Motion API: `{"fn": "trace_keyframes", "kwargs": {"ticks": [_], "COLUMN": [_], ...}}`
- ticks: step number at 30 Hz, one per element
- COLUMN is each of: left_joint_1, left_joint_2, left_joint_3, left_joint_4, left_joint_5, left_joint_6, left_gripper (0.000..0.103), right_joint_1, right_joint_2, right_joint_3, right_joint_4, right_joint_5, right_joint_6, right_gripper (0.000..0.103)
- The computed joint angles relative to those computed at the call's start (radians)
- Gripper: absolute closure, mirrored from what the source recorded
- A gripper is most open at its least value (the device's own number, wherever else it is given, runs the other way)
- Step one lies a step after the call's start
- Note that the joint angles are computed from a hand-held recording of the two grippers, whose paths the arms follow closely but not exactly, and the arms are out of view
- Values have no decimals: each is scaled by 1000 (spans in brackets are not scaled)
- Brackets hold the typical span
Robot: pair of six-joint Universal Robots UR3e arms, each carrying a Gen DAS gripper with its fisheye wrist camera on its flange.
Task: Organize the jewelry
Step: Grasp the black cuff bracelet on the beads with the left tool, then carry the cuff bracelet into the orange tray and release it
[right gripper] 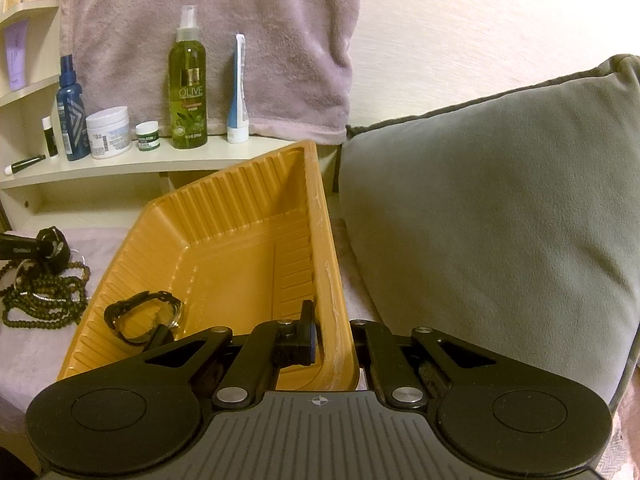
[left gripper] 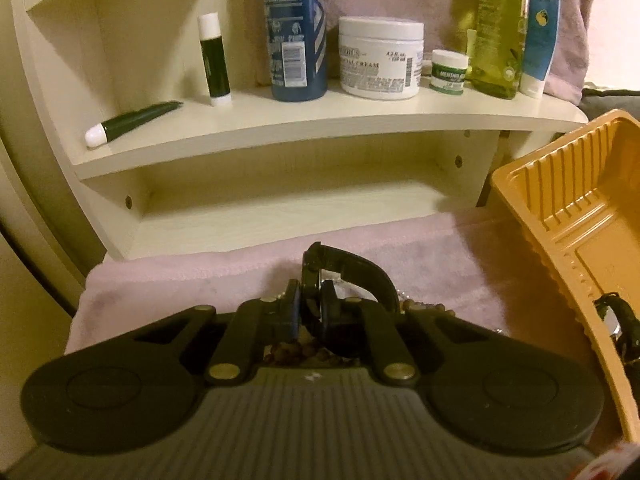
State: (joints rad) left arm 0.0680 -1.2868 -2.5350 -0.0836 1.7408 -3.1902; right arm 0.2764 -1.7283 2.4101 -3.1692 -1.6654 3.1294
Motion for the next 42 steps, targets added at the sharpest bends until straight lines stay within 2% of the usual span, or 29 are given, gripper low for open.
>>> {"fn": "trace_keyframes", "kwargs": {"ticks": [13, 21, 32, 42], "left_joint_1": [-87, -274, -557, -608], "left_joint_2": [162, 125, -114, -253], "left_joint_3": [120, 259, 430, 433], "left_joint_4": [-225, -303, -241, -154], "left_joint_5": [48, 80, 55, -20], "left_joint_6": [-21, -91, -204, -234], "left_gripper": [94, 94, 94, 94], "right_joint_1": [-2, 0, -14, -26], "right_joint_2": [-6, -14, -19, -31], "right_joint_3": [-3, -4, 8, 17], "right_joint_4": [0, -4, -15, -13], "right_joint_5": [12, 18, 34, 48], "right_joint_6": [1, 2, 0, -5], "right_gripper": [98, 98, 98, 98]}}
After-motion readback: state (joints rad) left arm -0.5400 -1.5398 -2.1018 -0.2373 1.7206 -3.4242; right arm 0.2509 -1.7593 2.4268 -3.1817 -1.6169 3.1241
